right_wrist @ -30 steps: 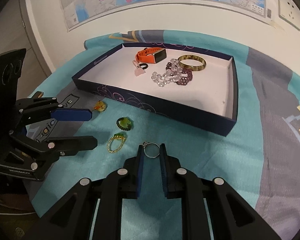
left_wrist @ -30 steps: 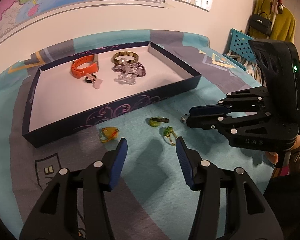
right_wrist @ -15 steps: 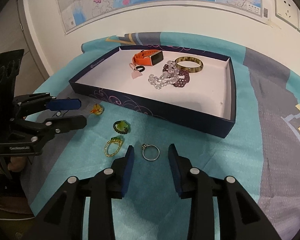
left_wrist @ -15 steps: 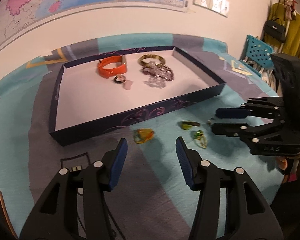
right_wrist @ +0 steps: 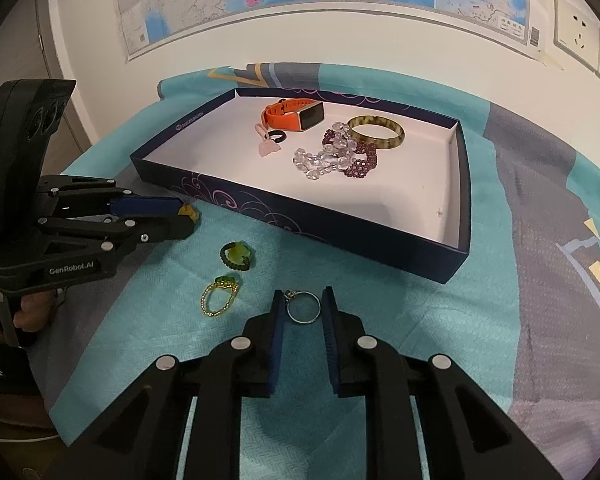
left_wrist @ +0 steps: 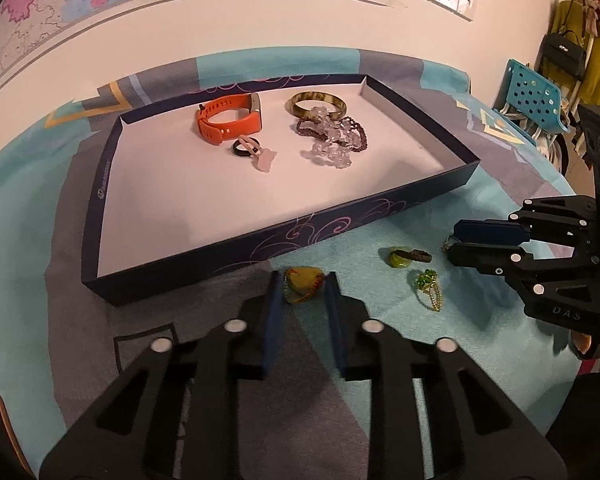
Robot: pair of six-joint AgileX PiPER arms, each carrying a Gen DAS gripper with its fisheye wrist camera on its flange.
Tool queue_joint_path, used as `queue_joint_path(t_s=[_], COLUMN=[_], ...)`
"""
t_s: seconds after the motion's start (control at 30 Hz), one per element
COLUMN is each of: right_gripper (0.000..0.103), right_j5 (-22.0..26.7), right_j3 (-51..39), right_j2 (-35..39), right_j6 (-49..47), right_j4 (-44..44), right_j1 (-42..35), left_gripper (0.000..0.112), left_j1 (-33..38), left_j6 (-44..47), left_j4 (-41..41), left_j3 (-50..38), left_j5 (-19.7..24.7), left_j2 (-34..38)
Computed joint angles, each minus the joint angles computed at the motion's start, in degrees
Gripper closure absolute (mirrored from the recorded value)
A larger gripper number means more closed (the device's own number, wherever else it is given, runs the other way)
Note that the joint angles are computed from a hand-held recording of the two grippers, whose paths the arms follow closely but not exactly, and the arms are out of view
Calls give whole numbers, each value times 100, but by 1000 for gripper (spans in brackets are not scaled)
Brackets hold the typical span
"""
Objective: Organize jewelry
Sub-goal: 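Grasp the silver ring with the right tool while the left tool grasps the amber pendant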
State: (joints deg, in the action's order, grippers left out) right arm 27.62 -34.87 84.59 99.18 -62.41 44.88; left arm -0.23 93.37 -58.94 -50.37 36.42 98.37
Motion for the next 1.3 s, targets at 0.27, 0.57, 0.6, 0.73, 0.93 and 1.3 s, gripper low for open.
queue_joint_path(t_s=[0.27, 0.57, 0.6, 0.73, 0.93, 1.3], right_gripper=[86, 86, 86, 86, 86, 86], right_j5=[-6, 41, 33, 95, 136, 148], right_j3=[36, 72, 86, 128, 136, 46], right_j2=[-28, -128, -158, -296, -426, -553], right_j6=[156, 274, 299, 394, 445, 441], right_j4=[-95, -175, -194, -249, -294, -409], right_j1=[29, 128, 130, 191, 214, 168], left_gripper=[93, 93, 93, 94, 94, 94], left_j1=[81, 292, 315, 379, 492, 622], left_j6=[236, 366, 394, 495, 595, 637], left_j4=[-185, -264, -278, -341, -399, -480], left_j3=[177, 269, 277, 325, 370, 357], left_j5=[1, 204, 242, 311, 440, 637], left_j2=[-119, -250, -271, -344, -431, -587])
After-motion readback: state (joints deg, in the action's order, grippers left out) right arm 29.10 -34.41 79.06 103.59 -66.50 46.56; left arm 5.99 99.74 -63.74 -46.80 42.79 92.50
